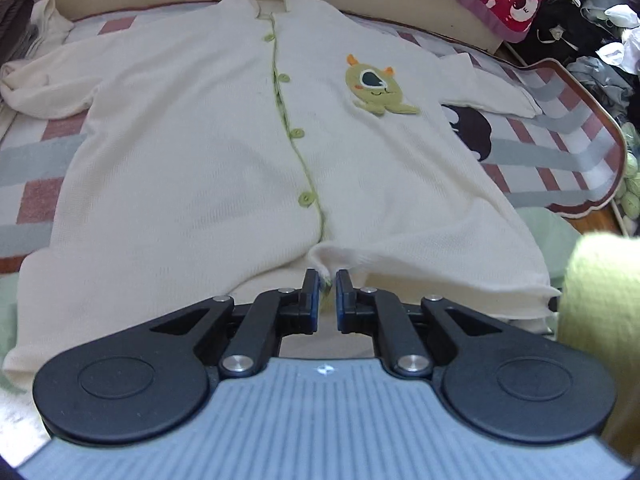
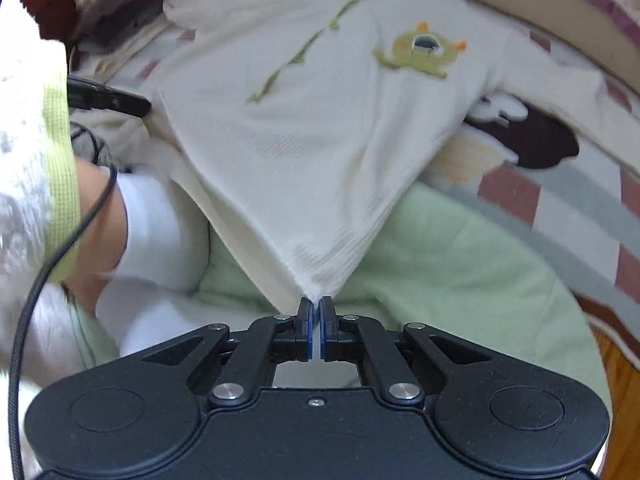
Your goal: Fold clothes
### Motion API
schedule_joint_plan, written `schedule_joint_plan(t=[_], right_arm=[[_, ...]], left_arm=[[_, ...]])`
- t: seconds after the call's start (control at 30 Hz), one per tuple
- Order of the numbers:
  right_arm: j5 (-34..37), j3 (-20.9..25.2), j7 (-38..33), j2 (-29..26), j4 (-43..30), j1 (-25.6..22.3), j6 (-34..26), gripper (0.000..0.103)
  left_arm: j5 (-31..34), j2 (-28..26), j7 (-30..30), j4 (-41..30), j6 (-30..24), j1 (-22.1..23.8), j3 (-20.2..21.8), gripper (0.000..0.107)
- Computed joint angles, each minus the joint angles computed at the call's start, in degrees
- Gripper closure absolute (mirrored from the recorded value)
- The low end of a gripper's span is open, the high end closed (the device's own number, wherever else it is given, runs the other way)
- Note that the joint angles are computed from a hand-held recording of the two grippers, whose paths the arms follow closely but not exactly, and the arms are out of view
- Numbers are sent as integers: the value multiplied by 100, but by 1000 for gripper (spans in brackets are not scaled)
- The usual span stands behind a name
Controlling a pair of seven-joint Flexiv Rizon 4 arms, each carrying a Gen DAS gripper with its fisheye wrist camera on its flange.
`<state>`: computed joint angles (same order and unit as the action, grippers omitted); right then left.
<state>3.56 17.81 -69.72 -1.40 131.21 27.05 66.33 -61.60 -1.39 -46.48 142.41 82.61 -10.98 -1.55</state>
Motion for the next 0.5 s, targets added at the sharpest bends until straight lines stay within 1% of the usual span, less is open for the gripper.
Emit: schedule_joint_plan(t=[0.03, 0.1, 0.13, 0.17, 0.2, 0.23, 0.3, 0.33, 0.37, 0.43, 0.47, 0.5], right_arm=[[106, 2, -36, 42, -12, -15, 4, 91], [526, -4, -191, 161, -85, -54, 250, 90], [798, -16, -319, 208, -143, -66, 431, 76], [1131, -42, -523, 193, -258, -65, 612, 68], [1341, -78, -680, 46, -451, -51, 773, 59], [1573, -87, -858, -103, -662, -62, 917, 59], [2077, -20, -1256, -410, -1133, -163, 1162, 59], [2285, 45, -1458, -595, -1400, -238, 1235, 59], [2340, 113, -1660, -870, -1725, -294, 1167, 58], [2418, 366, -2162, -1473, -2481, -480, 786, 58], [2325, 450, -2279, -1794, -2887, -523, 414, 59], [2127, 456, -2236, -2063, -3220, -477, 12, 59]], left_arm=[[239, 101, -166, 31, -34, 69, 85, 97], [699, 323, -391, 43, -17, 237, 269, 93], [972, 422, -521, 28, -2, 349, 372, 89], [1320, 504, -717, -3, -5, 497, 482, 73], [1754, 553, -962, -58, -49, 681, 583, 57], [2295, 559, -1269, -143, -146, 904, 669, 54], [3630, 513, -2126, -421, -553, 1422, 779, 53], [3916, 459, -2267, -509, -682, 1518, 808, 53], [3841, 399, -2079, -537, -737, 1519, 821, 53], [3586, 290, -1538, -573, -931, 1467, 781, 53], [3465, 235, -1253, -594, -1055, 1442, 747, 53], [3445, 175, -1034, -630, -1189, 1427, 708, 53]])
